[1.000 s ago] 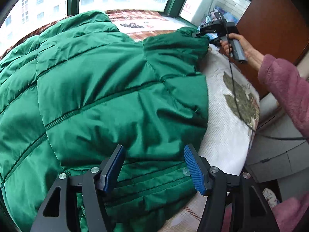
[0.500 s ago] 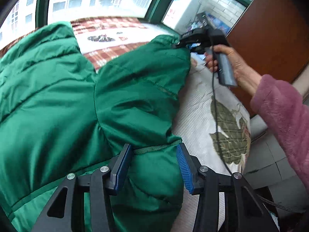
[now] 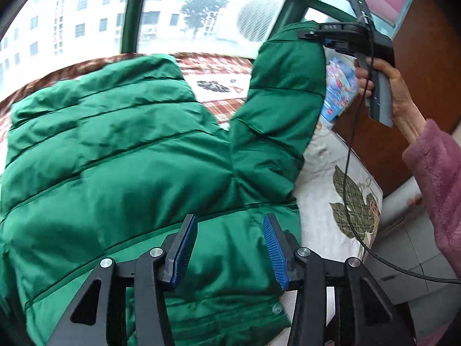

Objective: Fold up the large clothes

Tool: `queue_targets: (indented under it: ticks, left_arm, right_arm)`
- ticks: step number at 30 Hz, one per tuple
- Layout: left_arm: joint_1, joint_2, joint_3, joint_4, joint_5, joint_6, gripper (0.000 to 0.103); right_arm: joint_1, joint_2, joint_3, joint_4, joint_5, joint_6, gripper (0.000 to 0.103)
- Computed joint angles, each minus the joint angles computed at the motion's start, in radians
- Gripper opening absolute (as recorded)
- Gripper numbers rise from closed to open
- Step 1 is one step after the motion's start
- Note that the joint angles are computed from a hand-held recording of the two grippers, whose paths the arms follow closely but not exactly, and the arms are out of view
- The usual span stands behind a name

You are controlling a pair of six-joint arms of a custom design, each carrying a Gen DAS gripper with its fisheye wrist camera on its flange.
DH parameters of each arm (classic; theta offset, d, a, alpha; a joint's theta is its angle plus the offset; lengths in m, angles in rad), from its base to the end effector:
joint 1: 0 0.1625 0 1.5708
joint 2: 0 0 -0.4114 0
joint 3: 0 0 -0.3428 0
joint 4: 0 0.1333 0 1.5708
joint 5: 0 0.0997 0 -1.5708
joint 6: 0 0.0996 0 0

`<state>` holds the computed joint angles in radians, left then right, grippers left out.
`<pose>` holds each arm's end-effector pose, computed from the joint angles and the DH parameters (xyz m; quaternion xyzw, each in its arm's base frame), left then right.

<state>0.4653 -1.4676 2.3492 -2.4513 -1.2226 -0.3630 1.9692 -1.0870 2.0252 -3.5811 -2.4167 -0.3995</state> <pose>-0.2466 -0.3110 0.2134 0.3574 0.9178 -0.1157 0.1289 0.2480 -0.4378 0.3062 0.1114 -0.8038 0.4655 0.3531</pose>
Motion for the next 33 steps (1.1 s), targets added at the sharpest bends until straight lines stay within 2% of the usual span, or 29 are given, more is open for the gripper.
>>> queue_targets:
  ticks: [5,7,12,17,18,21,23,25,26,30,31,33]
  left_arm:
    - [-0.015,-0.327,0.027,0.263,0.157,-0.116,0.051]
    - [-0.007,-0.433,0.034,0.353,0.178,-0.171,0.051]
    - [0.064,-0.628,0.043,0.486,0.163,-0.220,0.051]
    - [0.100,-0.714,0.082,0.518,0.112,-0.232,0.051]
    - [0.098,-0.726,0.090,0.521,0.109,-0.234,0.051]
    - [0.101,-0.722,0.112,0.493,0.106,-0.235,0.051]
    - [0.108,-0.720,0.117,0.480,0.101,-0.236,0.051]
    - [0.109,-0.724,0.118,0.474,0.098,-0.243,0.051]
    - [0.104,-0.728,0.118,0.479,0.104,-0.250,0.051]
    - [0.079,-0.747,0.112,0.510,0.133,-0.281,0.051]
    - [0.082,-0.738,0.104,0.509,0.140,-0.279,0.051]
    - [0.084,-0.730,0.095,0.516,0.160,-0.280,0.051]
  right_arm:
    - [0.163,0.134,-0.060,0.074,0.022,-0.015,0.020]
    - [0.207,0.204,-0.089,0.122,0.021,-0.006,0.020]
    - [0.260,0.386,-0.162,0.261,0.025,0.039,0.020]
    - [0.270,0.532,-0.200,0.444,-0.021,0.101,0.021]
    - [0.274,0.549,-0.196,0.451,-0.020,0.112,0.024]
    - [0.296,0.579,-0.206,0.548,-0.082,0.107,0.027]
    - [0.315,0.561,-0.183,0.562,-0.089,0.099,0.032]
    - [0.314,0.478,-0.158,0.674,0.017,0.181,0.052]
    - [0.311,0.444,-0.143,0.701,0.075,0.206,0.056]
    - [0.297,0.295,-0.034,0.636,0.210,0.241,0.058]
    - [0.290,0.269,-0.010,0.604,0.202,0.256,0.058]
    - [0.260,0.234,0.015,0.559,0.116,0.273,0.058]
